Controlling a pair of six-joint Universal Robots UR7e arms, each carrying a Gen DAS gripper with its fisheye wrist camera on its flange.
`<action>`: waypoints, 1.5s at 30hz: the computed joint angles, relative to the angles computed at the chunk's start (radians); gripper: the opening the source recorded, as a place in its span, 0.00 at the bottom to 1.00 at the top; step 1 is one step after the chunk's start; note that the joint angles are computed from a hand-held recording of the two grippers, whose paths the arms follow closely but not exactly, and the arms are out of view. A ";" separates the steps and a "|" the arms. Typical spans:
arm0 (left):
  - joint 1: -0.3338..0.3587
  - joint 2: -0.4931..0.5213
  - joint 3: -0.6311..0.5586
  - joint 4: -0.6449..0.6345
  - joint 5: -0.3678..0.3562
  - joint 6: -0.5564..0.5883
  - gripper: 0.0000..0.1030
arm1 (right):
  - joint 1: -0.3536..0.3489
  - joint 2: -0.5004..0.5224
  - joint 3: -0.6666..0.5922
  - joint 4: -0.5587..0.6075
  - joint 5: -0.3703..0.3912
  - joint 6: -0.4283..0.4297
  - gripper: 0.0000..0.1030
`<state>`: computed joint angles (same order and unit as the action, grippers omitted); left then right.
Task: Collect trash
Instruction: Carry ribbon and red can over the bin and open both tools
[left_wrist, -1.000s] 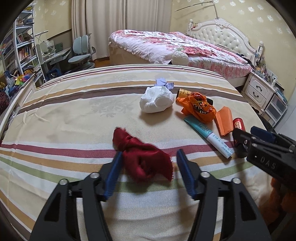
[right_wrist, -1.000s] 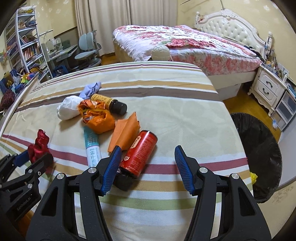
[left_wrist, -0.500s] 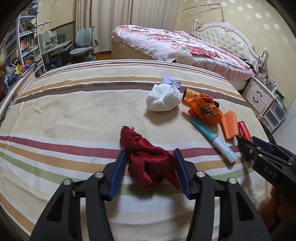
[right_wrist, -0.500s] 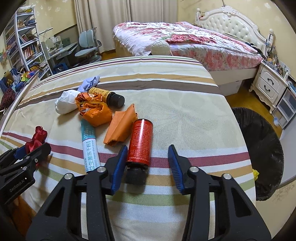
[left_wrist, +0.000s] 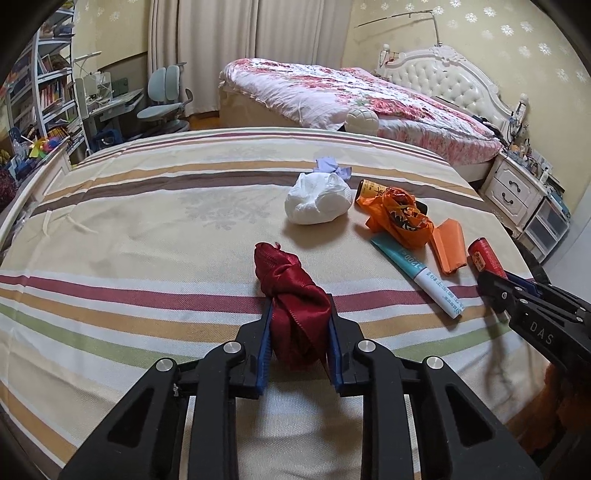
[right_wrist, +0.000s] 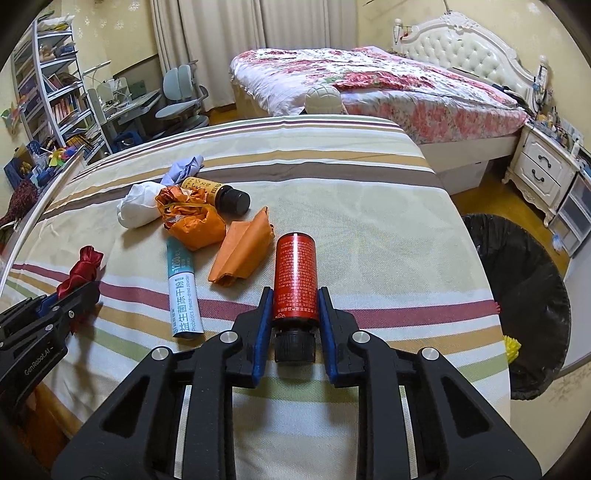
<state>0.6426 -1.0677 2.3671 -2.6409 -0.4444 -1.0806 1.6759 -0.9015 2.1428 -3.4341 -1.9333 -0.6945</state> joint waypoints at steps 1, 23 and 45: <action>-0.004 0.000 0.000 0.005 0.003 -0.005 0.25 | -0.001 -0.003 0.003 -0.005 0.001 -0.003 0.23; -0.043 0.305 -0.223 -0.442 -0.066 0.475 0.25 | -0.108 -0.176 0.030 -0.111 0.024 -0.004 0.23; 0.013 0.617 -0.673 -0.405 -0.157 0.770 0.25 | -0.239 -0.192 -0.089 -0.068 0.025 0.010 0.23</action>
